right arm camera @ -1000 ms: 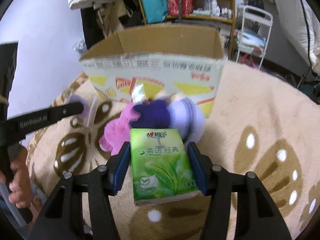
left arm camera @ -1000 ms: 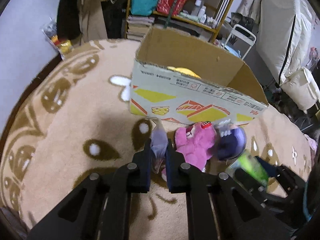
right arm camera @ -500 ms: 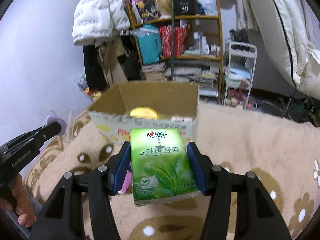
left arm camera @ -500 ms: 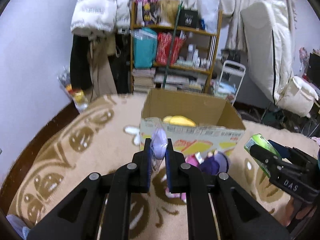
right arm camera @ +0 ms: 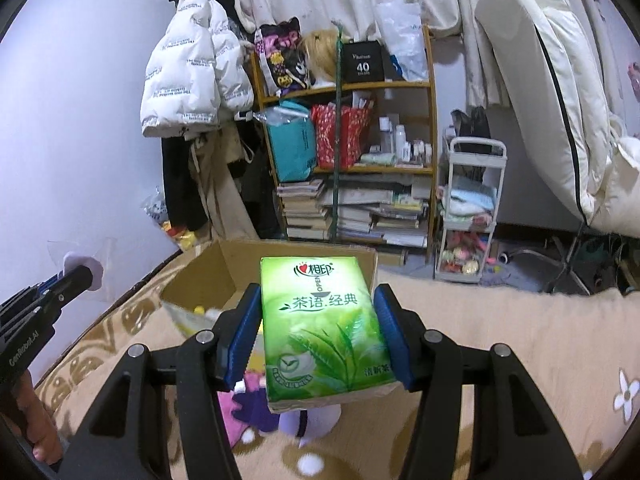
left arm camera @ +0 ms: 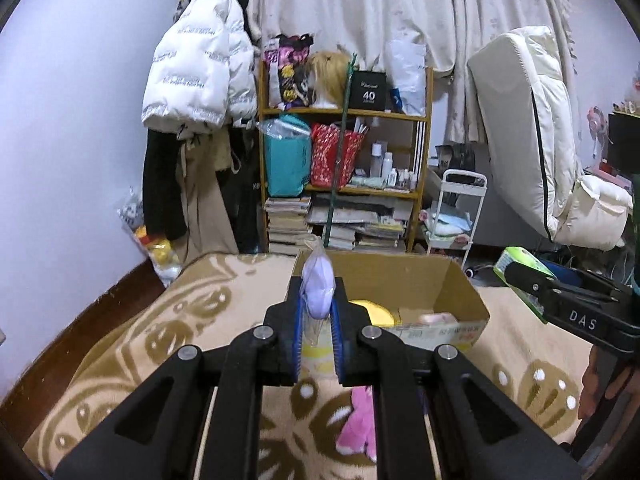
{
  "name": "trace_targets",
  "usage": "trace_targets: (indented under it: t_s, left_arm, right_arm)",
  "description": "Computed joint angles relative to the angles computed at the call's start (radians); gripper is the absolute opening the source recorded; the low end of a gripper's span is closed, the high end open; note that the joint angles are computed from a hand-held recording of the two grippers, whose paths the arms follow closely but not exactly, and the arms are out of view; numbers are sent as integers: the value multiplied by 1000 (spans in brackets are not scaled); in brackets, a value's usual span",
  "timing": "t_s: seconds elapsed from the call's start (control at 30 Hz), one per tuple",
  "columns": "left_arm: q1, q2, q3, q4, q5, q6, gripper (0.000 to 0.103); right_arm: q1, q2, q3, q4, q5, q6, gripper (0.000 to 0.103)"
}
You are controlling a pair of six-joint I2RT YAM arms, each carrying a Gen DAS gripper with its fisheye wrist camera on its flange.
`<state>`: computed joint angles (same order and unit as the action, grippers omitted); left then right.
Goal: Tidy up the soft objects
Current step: 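Carry the clear bag and green tissue pack over the box with both tools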
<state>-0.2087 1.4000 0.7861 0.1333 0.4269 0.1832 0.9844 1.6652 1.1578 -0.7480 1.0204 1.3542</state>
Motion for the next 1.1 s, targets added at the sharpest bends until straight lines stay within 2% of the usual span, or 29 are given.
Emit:
trace_targets:
  t_s: [0.17, 0.3, 0.53, 0.9, 1.1]
  left_arm:
    - [-49, 62, 55, 38, -25, 3, 11]
    - [-83, 111, 97, 63, -38, 9, 11]
    - [-139, 219, 162, 94, -84, 24, 12]
    - [-159, 328, 211, 72, -83, 18, 13]
    - [-157, 390, 267, 19, -64, -3, 14]
  right_arm:
    - [-59, -30, -23, 126, -7, -162, 60]
    - [-115, -64, -81, 292, -56, -301, 60]
    - [-185, -46, -110, 439, -94, -471, 60]
    - [-222, 7, -150, 571, -144, -525, 60]
    - [-249, 16, -191, 636, -201, -525, 61]
